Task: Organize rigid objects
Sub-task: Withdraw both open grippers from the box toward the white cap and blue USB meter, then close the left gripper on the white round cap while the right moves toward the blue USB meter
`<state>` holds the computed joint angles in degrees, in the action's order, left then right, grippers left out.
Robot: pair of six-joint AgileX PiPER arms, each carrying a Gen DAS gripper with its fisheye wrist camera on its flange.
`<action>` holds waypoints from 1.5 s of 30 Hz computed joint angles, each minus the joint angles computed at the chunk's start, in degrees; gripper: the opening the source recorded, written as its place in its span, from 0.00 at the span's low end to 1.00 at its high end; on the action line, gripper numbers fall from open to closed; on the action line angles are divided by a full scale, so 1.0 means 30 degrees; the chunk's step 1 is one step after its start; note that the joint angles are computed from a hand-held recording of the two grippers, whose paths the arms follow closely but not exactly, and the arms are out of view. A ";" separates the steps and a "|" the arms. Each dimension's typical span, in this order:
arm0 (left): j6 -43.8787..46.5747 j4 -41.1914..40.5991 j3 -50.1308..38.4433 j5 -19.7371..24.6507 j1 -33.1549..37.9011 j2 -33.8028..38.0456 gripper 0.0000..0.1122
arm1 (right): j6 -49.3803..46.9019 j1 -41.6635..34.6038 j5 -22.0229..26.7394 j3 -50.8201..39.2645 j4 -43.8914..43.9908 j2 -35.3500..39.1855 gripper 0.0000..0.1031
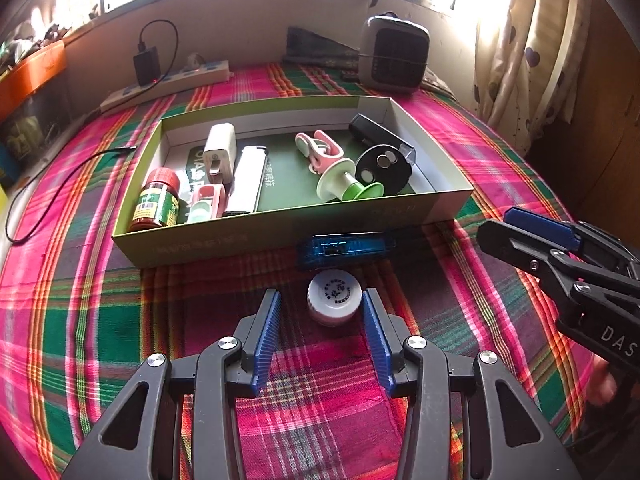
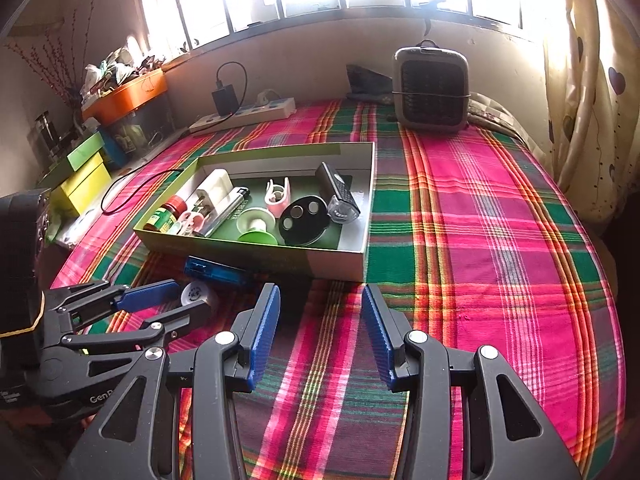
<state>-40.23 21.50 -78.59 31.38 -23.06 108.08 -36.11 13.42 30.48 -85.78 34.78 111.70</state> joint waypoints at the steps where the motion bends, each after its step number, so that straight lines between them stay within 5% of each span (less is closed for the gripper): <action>1: -0.0025 0.0057 -0.0064 0.0060 -0.0016 0.0058 0.36 | 0.0034 -0.0008 0.0002 -0.0024 -0.0021 0.0032 0.43; 20: -0.0866 0.1100 -0.0459 0.0228 -0.0188 0.0477 0.36 | 0.0066 0.0091 0.0122 -0.0148 -0.0180 0.0229 0.43; 30: -0.0914 0.0779 0.0350 -0.0516 0.0237 -0.0002 0.24 | 0.1516 0.0590 0.0111 -0.0378 -0.1879 0.0369 0.43; 45: -0.0748 0.0328 0.2514 -0.1885 0.1204 -0.1319 0.24 | 0.3490 0.1735 0.0181 -0.0612 -0.4190 0.0460 0.43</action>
